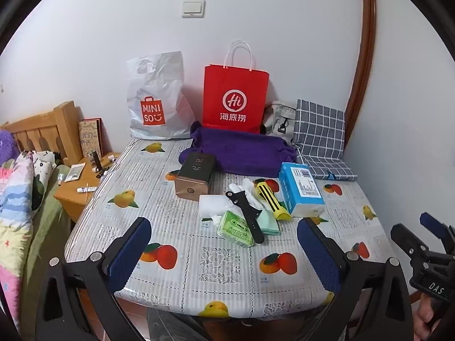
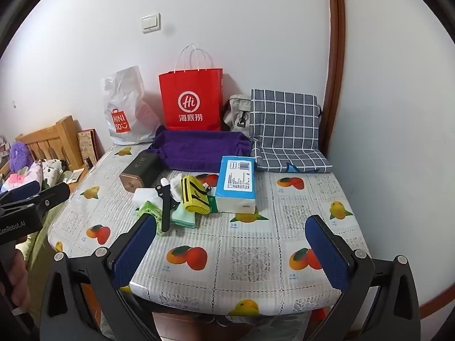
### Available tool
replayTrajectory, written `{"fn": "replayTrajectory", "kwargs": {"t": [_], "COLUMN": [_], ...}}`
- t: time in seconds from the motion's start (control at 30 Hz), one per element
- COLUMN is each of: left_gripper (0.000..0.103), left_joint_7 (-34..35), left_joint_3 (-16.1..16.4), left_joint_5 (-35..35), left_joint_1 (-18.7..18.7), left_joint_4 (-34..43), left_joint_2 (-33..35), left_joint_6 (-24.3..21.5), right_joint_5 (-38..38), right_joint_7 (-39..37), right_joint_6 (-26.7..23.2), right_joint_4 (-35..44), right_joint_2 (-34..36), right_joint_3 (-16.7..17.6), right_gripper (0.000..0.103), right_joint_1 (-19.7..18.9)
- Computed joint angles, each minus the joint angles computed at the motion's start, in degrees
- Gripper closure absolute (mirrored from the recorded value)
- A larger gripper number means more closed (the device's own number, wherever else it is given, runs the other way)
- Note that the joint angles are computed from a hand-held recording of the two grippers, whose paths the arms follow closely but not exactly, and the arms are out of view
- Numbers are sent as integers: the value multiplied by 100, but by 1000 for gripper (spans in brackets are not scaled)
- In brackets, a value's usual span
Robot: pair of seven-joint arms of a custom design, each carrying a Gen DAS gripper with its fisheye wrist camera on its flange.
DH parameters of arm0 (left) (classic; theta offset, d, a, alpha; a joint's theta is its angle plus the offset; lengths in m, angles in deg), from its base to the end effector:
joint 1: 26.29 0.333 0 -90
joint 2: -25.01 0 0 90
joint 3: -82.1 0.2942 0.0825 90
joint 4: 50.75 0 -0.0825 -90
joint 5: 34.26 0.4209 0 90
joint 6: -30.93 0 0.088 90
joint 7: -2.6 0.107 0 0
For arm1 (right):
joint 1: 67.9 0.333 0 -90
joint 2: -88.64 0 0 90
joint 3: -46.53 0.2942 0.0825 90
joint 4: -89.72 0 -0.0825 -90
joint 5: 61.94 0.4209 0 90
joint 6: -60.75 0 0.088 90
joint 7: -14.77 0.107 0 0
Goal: Organize soft objects
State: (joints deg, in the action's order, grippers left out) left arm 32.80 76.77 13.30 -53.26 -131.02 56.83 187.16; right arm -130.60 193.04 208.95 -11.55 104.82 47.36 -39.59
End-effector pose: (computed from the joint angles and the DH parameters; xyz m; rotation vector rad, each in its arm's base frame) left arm 0.6525 -0.4265 0.4336 -1.6054 1.8154 -0.9578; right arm 0.6014 0.3541 0.4145 -1.5340 1.7598 -0.9196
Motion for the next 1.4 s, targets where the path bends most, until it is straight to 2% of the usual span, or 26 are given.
{"fn": "replayTrajectory", "kwargs": {"t": [0.07, 0.13, 0.17, 0.3, 0.43, 1.4], "left_gripper": [0, 0, 0, 0, 0, 0], "left_joint_7": [106, -88, 92, 306, 121, 19], "left_joint_3": [-42, 12, -117, -164, -40, -38], "left_joint_5": [-47, -27, -250, -429, -267, -135], "left_joint_1": [-7, -7, 145, 222, 84, 78], "left_joint_4": [68, -18, -54, -48, -66, -137], "left_joint_2": [46, 11, -38, -43, -43, -83], "left_joint_6": [-69, 126, 123, 144, 132, 147], "right_joint_5": [-106, -90, -101, -117, -186, -154], "right_joint_7": [96, 99, 114, 102, 154, 87], "right_joint_6": [-6, 4, -2, 60, 52, 42], "right_joint_4": [-10, -14, -17, -49, -109, -13], "right_joint_2": [-8, -11, -16, -51, -104, -46], "right_joint_3": [-13, -2, 0, -3, 3, 27], "right_gripper": [0, 0, 0, 0, 0, 0], "right_joint_1": [20, 16, 23, -9, -9, 48]}}
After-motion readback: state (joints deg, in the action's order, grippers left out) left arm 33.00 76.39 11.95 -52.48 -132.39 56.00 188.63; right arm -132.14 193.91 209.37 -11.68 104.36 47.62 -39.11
